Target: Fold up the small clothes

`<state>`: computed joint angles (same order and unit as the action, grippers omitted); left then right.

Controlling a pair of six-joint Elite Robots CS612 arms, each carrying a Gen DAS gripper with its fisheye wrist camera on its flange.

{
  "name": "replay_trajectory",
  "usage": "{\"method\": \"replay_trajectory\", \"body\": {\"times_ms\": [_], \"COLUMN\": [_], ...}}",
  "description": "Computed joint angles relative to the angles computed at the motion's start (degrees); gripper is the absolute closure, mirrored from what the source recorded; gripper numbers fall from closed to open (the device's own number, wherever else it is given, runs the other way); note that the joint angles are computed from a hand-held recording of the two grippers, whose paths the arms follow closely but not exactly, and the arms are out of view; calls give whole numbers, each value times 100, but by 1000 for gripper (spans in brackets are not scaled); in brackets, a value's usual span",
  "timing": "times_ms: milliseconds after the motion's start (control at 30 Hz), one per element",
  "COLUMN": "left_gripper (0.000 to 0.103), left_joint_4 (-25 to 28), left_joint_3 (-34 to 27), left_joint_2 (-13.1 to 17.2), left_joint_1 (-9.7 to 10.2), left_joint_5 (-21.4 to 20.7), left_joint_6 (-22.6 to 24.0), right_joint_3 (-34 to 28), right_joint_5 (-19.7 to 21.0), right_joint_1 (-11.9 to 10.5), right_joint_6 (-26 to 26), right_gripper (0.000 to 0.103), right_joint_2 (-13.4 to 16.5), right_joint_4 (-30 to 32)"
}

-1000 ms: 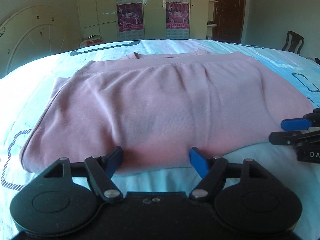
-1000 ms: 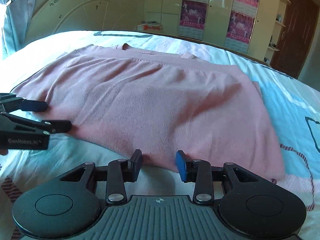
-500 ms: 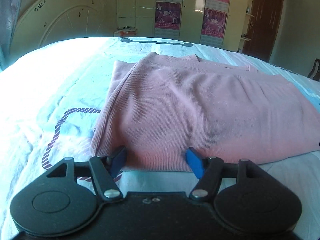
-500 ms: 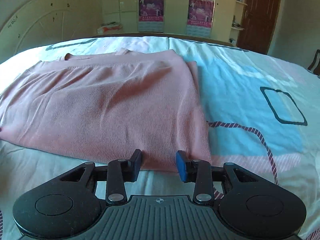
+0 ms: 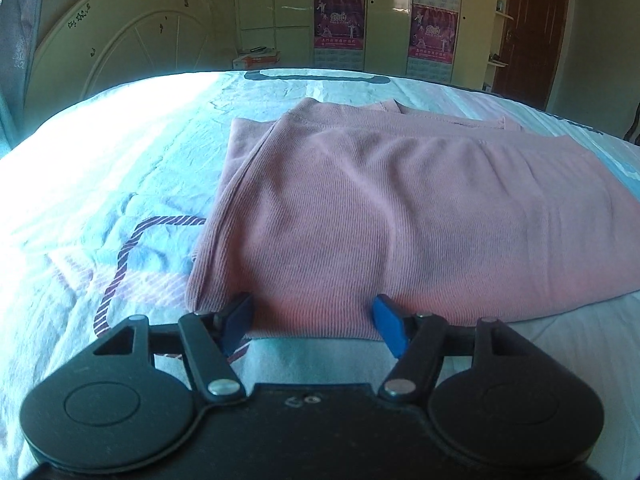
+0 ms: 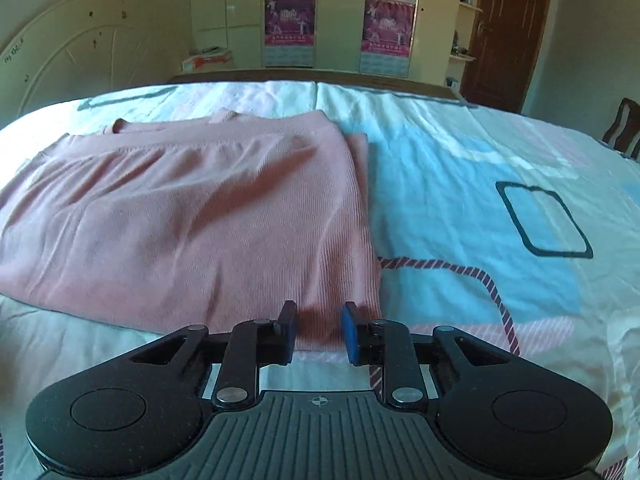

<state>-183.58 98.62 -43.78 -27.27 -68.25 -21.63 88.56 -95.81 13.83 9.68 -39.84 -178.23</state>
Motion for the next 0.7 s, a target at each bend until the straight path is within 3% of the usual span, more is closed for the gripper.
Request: {"method": "replay_trajectory", "body": {"times_ms": [167, 233, 467, 533, 600, 633, 700], "left_gripper": [36, 35, 35, 37, 34, 37, 58], "left_joint_4": [18, 6, 157, 236, -136, -416, -861], "left_joint_3": [-2, -3, -26, 51, 284, 414, 585], "left_joint_2": [4, 6, -32, -150, -260, -294, -291], "left_joint_1": [-22, -12, 22, 15, -15, 4, 115], "left_joint_5": [61, 40, -68, -47, 31, -127, -743], "left_joint_6": [-17, 1, -35, -332, -716, -1049, -1940], "right_joint_3": [-27, 31, -51, 44, 199, 262, 348], "right_joint_5": [-74, -43, -25, 10, 108, 177, 333], "right_joint_1": [27, 24, 15, 8, 4, 4, 6], "right_joint_6": [-159, -100, -161, -61, 18, 24, 43], "right_gripper": [78, 78, 78, 78, 78, 78, 78], "right_joint_2": [-7, -17, -3, -51, -123, -150, -177], "right_joint_4": [81, -179, 190, -40, -393, -540, -789]}}
